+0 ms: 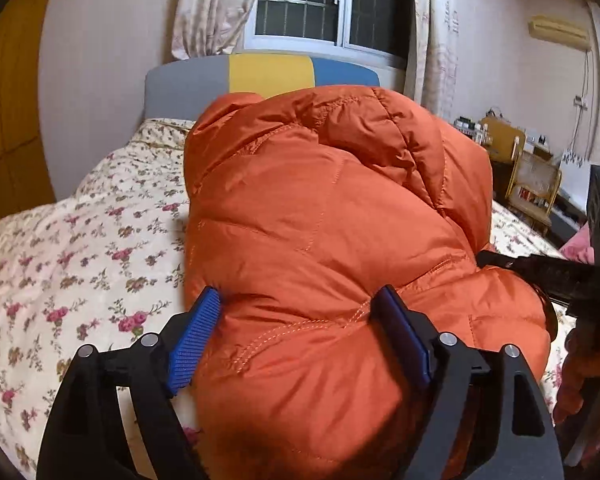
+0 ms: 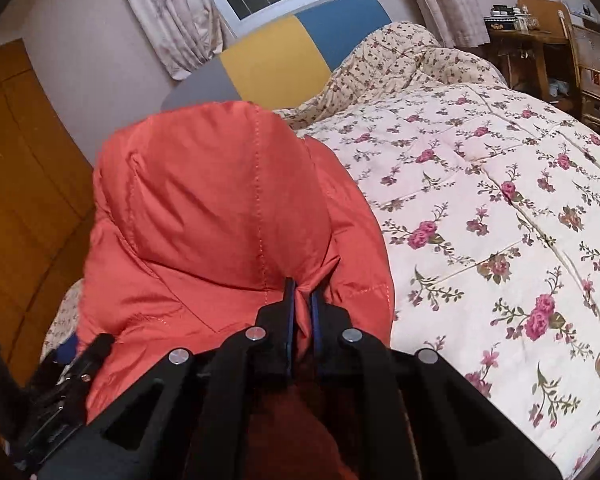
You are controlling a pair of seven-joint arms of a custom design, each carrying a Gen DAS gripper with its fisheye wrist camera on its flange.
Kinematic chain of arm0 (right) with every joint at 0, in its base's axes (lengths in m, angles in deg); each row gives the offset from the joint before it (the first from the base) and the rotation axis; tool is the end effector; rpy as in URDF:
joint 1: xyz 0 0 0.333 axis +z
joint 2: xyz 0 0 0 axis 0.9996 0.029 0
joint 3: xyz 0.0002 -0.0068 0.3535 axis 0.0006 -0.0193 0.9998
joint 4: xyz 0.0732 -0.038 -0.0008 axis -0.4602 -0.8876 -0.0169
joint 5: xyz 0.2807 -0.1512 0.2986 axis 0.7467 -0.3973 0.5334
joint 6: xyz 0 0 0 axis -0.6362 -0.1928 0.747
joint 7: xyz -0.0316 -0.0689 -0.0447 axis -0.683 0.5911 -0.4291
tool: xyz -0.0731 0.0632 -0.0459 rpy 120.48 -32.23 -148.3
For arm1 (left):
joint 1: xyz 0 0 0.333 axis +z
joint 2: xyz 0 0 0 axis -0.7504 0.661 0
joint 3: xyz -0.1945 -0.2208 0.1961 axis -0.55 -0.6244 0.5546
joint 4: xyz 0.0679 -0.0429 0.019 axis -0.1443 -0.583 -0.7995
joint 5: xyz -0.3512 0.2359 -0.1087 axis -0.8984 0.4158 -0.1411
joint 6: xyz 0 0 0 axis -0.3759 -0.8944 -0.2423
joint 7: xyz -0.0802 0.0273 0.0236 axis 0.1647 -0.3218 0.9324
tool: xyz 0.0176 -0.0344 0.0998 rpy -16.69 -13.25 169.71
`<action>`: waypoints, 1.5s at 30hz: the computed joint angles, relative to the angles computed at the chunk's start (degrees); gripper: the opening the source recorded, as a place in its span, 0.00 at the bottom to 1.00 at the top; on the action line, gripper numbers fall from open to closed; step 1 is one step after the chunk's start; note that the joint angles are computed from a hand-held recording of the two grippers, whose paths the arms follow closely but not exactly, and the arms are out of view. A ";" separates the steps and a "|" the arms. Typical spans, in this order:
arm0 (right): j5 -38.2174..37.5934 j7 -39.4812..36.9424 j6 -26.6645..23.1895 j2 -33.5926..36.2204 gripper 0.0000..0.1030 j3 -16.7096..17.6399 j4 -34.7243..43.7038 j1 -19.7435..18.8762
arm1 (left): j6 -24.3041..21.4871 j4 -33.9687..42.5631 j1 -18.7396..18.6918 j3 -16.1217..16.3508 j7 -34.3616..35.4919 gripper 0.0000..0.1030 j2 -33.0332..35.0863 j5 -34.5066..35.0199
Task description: Fold large clothes
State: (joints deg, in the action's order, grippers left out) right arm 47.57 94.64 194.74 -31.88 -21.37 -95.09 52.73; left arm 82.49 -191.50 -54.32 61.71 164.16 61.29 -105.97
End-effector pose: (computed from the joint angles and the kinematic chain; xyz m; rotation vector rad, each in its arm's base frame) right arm 0.4540 0.0748 0.4805 -0.7718 2.1052 -0.6536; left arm 0.6365 -0.1843 0.5166 -0.8411 2.4026 -1.3201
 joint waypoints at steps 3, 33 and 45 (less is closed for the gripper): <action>1.63 -0.02 0.53 -0.12 0.14 -3.73 -1.02 3.74 | 0.87 -0.22 -0.42 -0.16 -0.45 0.78 -0.28 2.03; -23.11 -0.58 -1.55 18.60 0.17 4.20 18.92 -12.18 | -6.62 29.07 -4.75 -0.81 -46.38 0.85 18.04 40.92; -17.42 -6.09 -1.47 26.07 0.17 -10.68 20.27 2.96 | -5.96 33.97 -5.57 -3.16 -53.60 0.97 24.63 53.15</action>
